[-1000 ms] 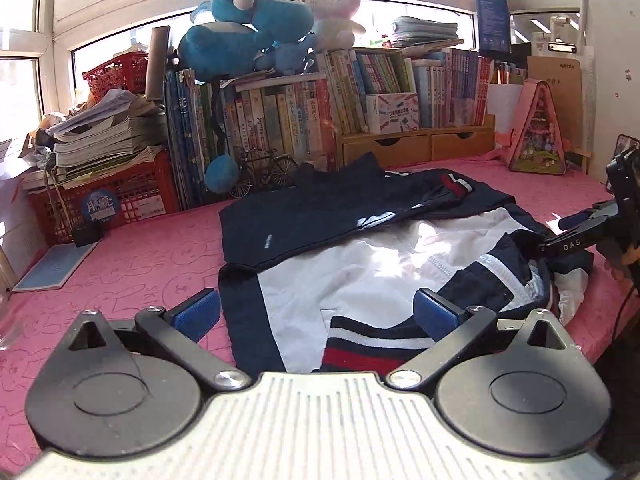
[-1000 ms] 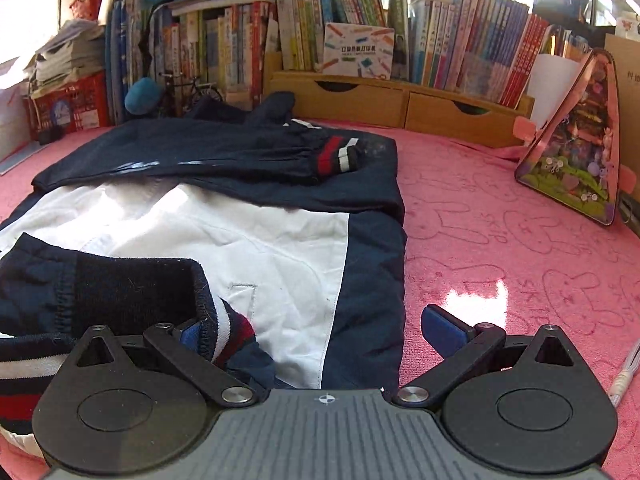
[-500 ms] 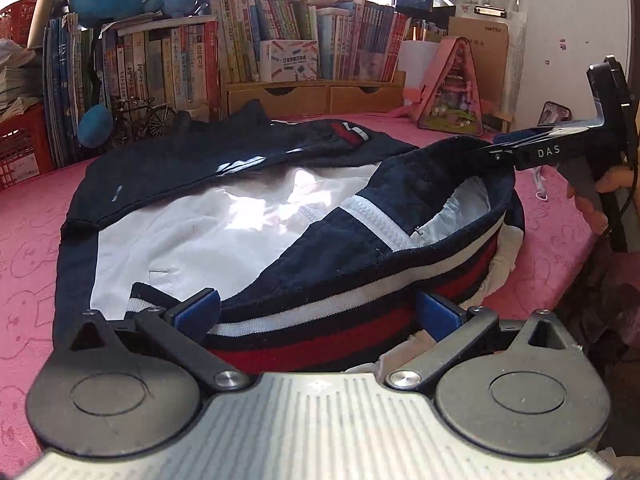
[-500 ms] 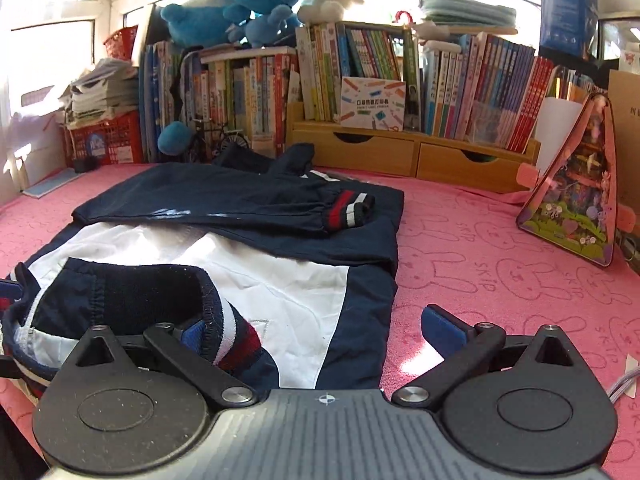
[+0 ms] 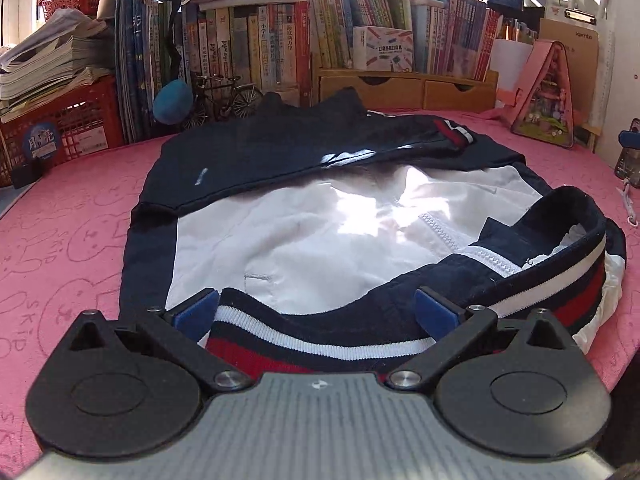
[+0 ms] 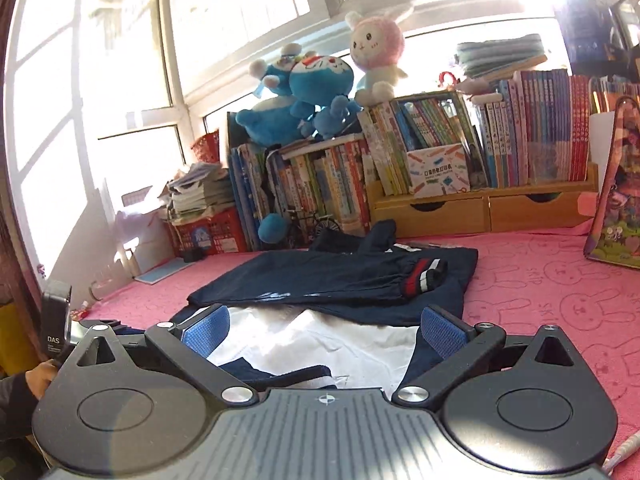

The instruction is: Fold clothes

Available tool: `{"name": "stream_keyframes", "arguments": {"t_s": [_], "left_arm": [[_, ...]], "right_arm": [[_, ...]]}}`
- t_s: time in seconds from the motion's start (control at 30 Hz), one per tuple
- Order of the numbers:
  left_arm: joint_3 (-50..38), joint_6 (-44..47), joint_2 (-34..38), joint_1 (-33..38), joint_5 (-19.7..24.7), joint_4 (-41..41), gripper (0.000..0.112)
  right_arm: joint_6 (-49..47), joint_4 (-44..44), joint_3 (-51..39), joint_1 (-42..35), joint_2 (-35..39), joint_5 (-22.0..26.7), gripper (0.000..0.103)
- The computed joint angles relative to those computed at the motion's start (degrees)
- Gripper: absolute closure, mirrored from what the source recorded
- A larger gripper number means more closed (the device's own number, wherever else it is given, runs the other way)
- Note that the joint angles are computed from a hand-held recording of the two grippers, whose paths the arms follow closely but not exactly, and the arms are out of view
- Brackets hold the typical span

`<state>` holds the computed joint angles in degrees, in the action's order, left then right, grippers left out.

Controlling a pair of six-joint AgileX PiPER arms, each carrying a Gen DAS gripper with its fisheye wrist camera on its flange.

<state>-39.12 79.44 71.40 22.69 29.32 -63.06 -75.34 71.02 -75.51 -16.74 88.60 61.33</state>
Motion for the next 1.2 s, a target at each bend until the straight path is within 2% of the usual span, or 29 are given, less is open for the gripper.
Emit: {"name": "stream_keyframes", "arguments": {"t_s": [0.13, 0.17, 0.2, 0.27, 0.37, 0.47, 0.53, 0.6, 0.63, 0.7, 0.73, 0.83, 0.87, 0.97, 1.0, 1.13, 1.2], "left_arm": [[-1.73, 0.37, 0.66, 4.37, 5.61, -0.28, 0.009], [-2.25, 0.37, 0.71, 5.71, 7.33, -0.14, 0.009], [-2.65, 0.51, 0.65, 7.04, 8.99, -0.10, 0.009], [-3.35, 1.72, 0.46, 10.36, 12.86, -0.40, 0.009], [-4.15, 4.85, 0.24, 15.67, 19.63, -1.00, 0.009], [-4.93, 8.75, 1.23, 19.94, 26.91, -1.01, 0.009], [-5.63, 11.78, 3.25, 22.71, 33.25, -1.01, 0.009], [-6.44, 13.15, 5.43, 24.32, 37.90, -0.62, 0.009], [-6.81, 13.49, 6.27, 24.57, 38.69, -0.53, 0.009], [-8.31, 13.04, 8.61, 24.55, 39.77, 0.04, 0.009], [-9.58, 11.70, 10.13, 24.37, 40.18, 0.59, 0.009], [-12.00, 8.42, 12.50, 23.96, 39.82, 1.53, 0.009], [-12.01, 7.92, 12.33, 23.60, 38.35, 1.69, 0.009], [-10.93, 5.55, 10.45, 21.03, 30.53, 4.11, 0.009], [-10.70, 5.49, 10.56, 20.77, 29.44, 4.95, 0.009], [-8.60, 8.82, 8.72, 20.89, 29.45, 5.95, 0.009], [-7.96, 9.63, 7.40, 20.44, 29.45, 6.20, 0.009]], "right_arm": [[-3.78, -13.84, 3.29, 9.38, -2.34, -9.65, 0.004], [-4.19, -16.47, 4.49, 12.13, -2.44, -11.82, 0.012], [-4.35, -17.79, 5.41, 14.23, -2.44, -13.73, 0.025], [-4.65, -18.24, 6.92, 17.34, -2.30, -17.13, 0.039], [-2.79, -18.67, 6.90, 20.62, -0.97, -21.39, 0.040], [8.04, -24.85, 3.80, 22.59, 1.87, -26.64, 0.040], [13.26, -28.28, 1.19, 22.00, 4.00, -25.89, 0.040], [11.11, -24.60, 0.43, 19.53, 4.71, -21.91, 0.039], [9.03, -21.89, 0.37, 17.99, 4.93, -19.45, 0.038], [6.20, -17.37, -0.86, 14.45, 5.76, -12.65, 0.020], [5.63, -15.84, -2.20, 12.68, 6.60, -8.40, 0.016], [5.77, -15.52, -4.70, 10.54, 7.78, -2.96, 0.013], [5.75, -16.03, -4.89, 10.48, 7.78, -2.88, 0.011], [5.61, -19.90, -3.71, 12.84, 7.16, -6.65, 0.009], [5.59, -20.37, -3.30, 13.48, 7.33, -6.99, 0.009], [2.30, -18.55, 1.25, 15.82, 5.78, -10.95, 0.009], [1.72, -18.06, 2.61, 16.79, 4.96, -12.65, 0.013]]}}
